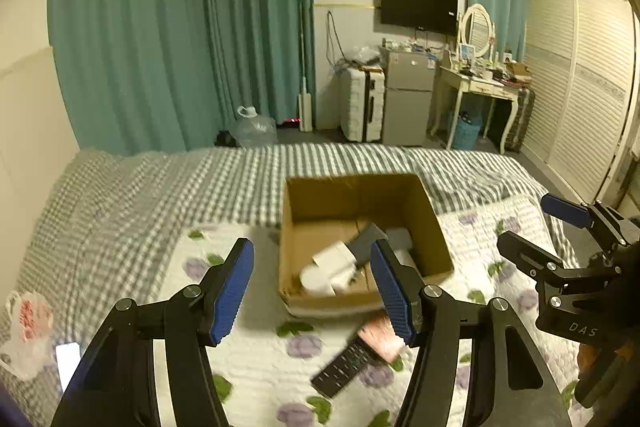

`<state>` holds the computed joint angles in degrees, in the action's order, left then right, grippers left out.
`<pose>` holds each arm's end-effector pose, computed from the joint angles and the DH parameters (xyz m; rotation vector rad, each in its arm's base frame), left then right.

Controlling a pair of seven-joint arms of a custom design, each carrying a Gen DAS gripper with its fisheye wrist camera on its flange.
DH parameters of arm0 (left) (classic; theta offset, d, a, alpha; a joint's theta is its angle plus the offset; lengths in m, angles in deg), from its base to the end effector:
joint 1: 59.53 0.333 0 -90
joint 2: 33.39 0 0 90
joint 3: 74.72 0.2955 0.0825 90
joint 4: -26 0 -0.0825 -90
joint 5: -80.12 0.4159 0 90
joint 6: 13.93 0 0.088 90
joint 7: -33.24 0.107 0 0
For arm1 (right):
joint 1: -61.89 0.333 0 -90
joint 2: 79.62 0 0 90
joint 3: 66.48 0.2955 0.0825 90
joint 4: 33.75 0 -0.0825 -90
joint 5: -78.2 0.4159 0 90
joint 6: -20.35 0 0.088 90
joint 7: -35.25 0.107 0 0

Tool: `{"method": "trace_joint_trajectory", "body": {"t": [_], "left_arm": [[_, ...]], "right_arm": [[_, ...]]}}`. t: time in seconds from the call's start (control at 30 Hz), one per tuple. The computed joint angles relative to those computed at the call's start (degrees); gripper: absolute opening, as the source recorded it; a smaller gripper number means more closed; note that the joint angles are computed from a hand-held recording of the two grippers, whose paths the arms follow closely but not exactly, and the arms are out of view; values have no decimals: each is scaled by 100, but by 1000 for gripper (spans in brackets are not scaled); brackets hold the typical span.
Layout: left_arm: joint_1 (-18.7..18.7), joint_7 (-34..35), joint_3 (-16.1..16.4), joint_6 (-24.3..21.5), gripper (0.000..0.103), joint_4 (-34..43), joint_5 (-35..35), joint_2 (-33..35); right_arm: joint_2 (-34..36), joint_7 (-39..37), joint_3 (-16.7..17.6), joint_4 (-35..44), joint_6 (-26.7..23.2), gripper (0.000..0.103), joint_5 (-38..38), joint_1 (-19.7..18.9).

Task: Organize rigid objects
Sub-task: 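Grasp the pink rose-patterned case with the right gripper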

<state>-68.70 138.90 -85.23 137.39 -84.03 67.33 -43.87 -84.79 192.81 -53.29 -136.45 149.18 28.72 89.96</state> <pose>0.5550 -0.2018 0.6515 -1.2685 2.1038 -1.0080 0.4701 0.3912 0.6250 -1.5946 1.7267 -0.9242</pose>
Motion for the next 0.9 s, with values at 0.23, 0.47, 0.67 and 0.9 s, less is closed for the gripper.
{"method": "trace_joint_trajectory", "body": {"t": [0.23,0.47,0.67,0.9], "left_arm": [[-105,176,-16,540,63,-901,-266,107],[85,-470,-117,918,63,-1329,633,579],[109,-638,-11,816,63,-1299,583,767],[138,-762,-4,767,63,-1322,753,752]], "right_arm": [[-14,667,-68,-872,823,85,108,-116],[649,295,-223,-880,1264,85,489,-20],[1360,-424,-369,-418,1494,85,900,111],[1882,-1097,-573,13,1308,85,1569,245]]}}
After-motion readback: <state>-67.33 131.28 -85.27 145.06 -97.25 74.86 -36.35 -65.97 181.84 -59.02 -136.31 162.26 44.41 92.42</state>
